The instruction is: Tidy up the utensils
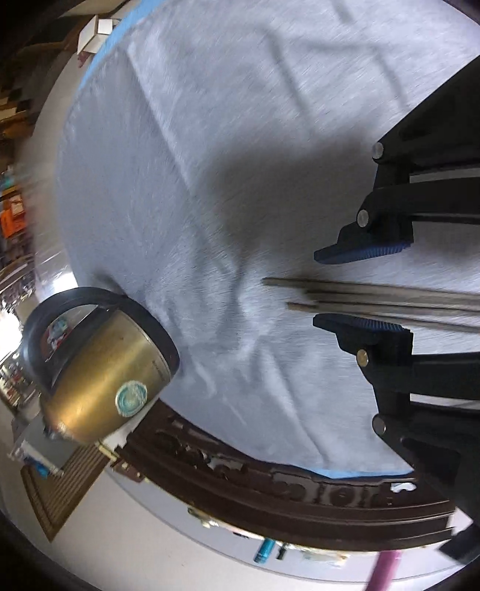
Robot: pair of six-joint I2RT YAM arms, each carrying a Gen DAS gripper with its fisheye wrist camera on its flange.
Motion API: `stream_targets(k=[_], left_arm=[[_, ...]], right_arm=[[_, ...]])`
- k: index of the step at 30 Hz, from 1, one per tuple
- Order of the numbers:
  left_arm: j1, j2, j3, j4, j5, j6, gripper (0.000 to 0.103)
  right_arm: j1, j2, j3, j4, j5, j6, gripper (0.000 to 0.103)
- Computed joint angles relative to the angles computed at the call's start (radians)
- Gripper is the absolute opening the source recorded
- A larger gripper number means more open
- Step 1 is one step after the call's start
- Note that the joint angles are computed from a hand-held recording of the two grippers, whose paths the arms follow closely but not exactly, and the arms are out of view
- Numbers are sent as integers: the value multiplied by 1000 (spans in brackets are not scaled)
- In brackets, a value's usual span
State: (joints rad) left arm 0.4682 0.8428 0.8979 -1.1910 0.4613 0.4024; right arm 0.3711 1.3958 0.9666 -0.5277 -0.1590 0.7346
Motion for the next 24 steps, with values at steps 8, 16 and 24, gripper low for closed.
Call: stream_targets(k=[8, 16, 24], left_arm=[[-107, 30, 3, 74, -41, -89, 48], [-335, 81, 1, 191, -147, -236, 48], [-687, 390, 139, 378, -257, -428, 46]], right_arm=[[46, 222, 168, -59, 117, 6, 9], [58, 131, 103, -56, 170, -37, 6], [-58, -80, -47, -99, 75, -166, 6]])
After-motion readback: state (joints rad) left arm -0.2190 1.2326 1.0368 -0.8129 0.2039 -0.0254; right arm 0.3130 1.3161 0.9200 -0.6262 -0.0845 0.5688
